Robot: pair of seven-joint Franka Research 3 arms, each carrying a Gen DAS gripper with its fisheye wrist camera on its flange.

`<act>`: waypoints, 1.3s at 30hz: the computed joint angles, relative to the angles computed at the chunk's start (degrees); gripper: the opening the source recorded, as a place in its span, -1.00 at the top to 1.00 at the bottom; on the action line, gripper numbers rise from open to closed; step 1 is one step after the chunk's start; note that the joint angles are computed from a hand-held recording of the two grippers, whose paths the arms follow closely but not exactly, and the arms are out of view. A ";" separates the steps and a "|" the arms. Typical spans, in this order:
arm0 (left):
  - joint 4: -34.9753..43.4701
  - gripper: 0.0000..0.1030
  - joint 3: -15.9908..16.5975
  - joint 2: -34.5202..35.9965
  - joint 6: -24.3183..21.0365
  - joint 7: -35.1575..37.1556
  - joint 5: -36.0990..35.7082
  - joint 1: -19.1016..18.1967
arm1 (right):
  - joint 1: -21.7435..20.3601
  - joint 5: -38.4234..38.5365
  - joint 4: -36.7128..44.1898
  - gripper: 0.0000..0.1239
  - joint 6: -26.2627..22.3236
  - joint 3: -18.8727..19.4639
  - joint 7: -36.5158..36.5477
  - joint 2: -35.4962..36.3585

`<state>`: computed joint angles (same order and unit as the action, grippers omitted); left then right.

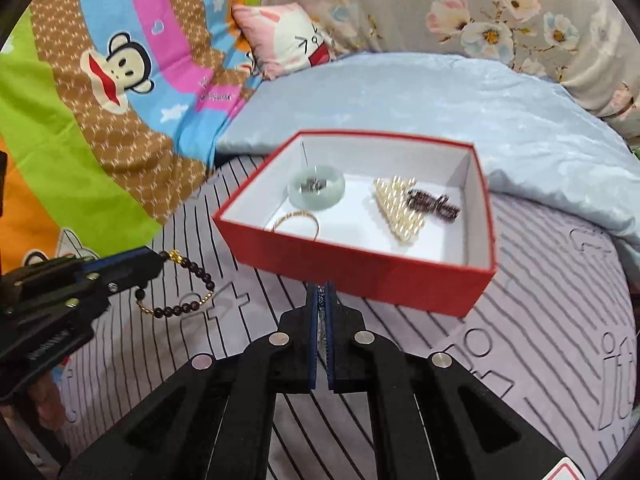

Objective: Organize jewelry
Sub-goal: 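Lower the bracelet into the box with the left gripper while the right gripper releases the silver chain there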

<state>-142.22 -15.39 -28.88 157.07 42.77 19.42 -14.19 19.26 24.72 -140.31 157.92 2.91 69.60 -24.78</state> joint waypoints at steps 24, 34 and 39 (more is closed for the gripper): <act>18.67 0.87 -1.09 13.12 0.77 0.42 7.49 3.92 | -1.84 3.67 18.28 0.96 -2.59 -2.63 -4.50 6.91; 24.29 0.87 0.46 21.46 0.08 -0.44 8.98 3.21 | -3.78 3.56 20.28 0.96 -2.75 -1.79 -3.31 12.76; 26.41 0.87 0.92 25.08 -1.22 -2.37 11.46 2.74 | -4.55 2.64 20.63 0.96 -2.46 -1.31 -2.29 15.17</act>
